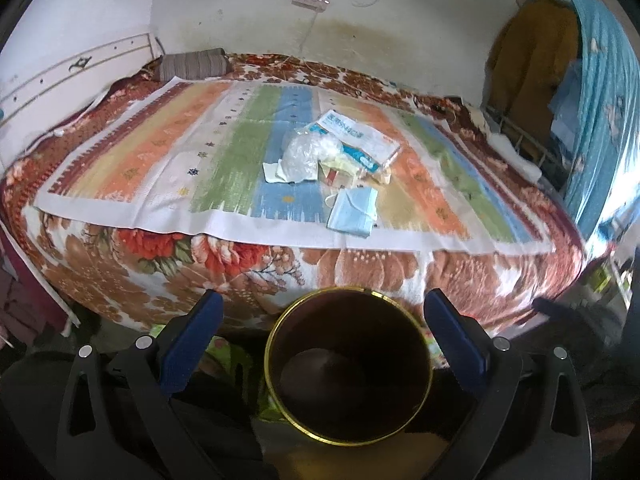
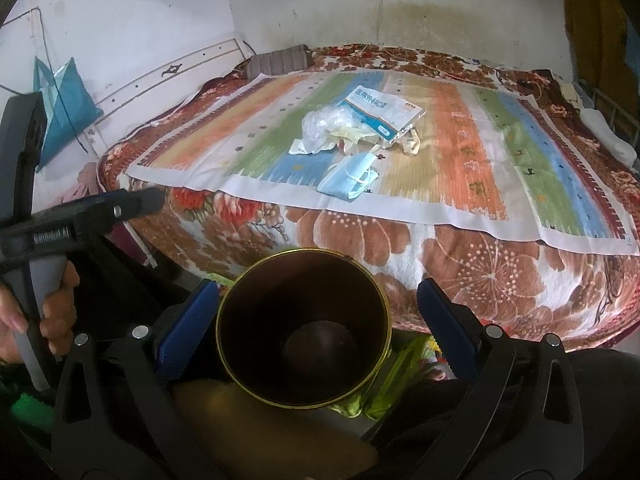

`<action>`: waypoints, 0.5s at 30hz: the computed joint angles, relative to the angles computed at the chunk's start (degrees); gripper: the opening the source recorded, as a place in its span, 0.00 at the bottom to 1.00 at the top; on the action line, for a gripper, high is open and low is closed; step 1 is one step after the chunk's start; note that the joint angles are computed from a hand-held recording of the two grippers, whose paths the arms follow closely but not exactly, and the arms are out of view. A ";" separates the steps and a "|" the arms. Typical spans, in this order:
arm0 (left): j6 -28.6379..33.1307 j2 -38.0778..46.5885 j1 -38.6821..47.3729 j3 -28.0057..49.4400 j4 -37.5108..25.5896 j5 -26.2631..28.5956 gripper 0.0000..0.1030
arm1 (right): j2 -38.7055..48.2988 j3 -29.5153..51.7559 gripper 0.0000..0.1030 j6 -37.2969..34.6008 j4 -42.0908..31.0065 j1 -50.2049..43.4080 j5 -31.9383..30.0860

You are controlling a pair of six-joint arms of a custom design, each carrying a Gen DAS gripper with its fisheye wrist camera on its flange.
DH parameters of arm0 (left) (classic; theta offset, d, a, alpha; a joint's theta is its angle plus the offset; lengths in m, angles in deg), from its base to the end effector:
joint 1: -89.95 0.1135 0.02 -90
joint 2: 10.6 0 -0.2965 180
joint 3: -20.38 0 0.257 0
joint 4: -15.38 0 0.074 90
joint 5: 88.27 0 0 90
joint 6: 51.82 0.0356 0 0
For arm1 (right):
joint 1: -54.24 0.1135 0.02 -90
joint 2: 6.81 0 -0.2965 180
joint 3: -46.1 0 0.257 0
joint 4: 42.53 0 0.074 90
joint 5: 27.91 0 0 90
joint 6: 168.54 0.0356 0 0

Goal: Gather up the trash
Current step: 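Move both grippers from above the gold-rimmed bin toward the trash on the bed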

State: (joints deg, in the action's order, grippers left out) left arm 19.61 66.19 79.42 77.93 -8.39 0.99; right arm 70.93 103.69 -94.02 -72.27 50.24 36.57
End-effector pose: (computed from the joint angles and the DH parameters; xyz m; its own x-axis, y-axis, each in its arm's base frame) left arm 0.2705 -0.0498 0.2427 -0.6910 -0.1955 -0.6960 -0.0492 0.9732 -0.2245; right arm 0.2671 -0.0033 0.2335 -0.6782 -0.1940 -0.7088 -0.4098 0.9005 0.1456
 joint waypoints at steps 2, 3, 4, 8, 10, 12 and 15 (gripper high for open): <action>-1.08 -0.33 0.17 0.08 0.45 -1.31 0.95 | -0.08 -0.01 0.92 0.00 -0.34 0.26 -0.03; -1.26 -0.36 -0.03 0.27 0.43 -2.23 0.95 | 0.14 0.18 0.92 0.07 -0.59 0.45 -0.07; -0.93 -0.03 -0.24 0.55 0.36 -2.15 0.95 | 0.34 0.35 0.92 0.07 -1.04 0.67 -0.28; 0.70 1.57 -1.41 1.86 0.19 -2.86 0.95 | 2.01 1.94 0.92 -0.26 -2.41 1.63 0.99; 1.23 2.68 -1.08 2.84 0.49 -2.15 0.95 | 2.52 2.32 0.92 -0.27 -2.71 2.16 1.47; 1.32 4.14 -0.60 4.23 0.04 -1.79 0.95 | 3.82 3.86 0.92 -0.17 -3.42 1.25 0.47; 2.73 7.24 -0.68 7.37 -1.54 -2.71 0.95 | 6.11 5.82 0.92 1.03 -4.03 1.00 -0.39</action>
State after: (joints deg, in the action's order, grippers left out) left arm 22.34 73.42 78.74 85.31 -9.93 -1.71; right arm 77.04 109.51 -92.99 -76.30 51.24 36.17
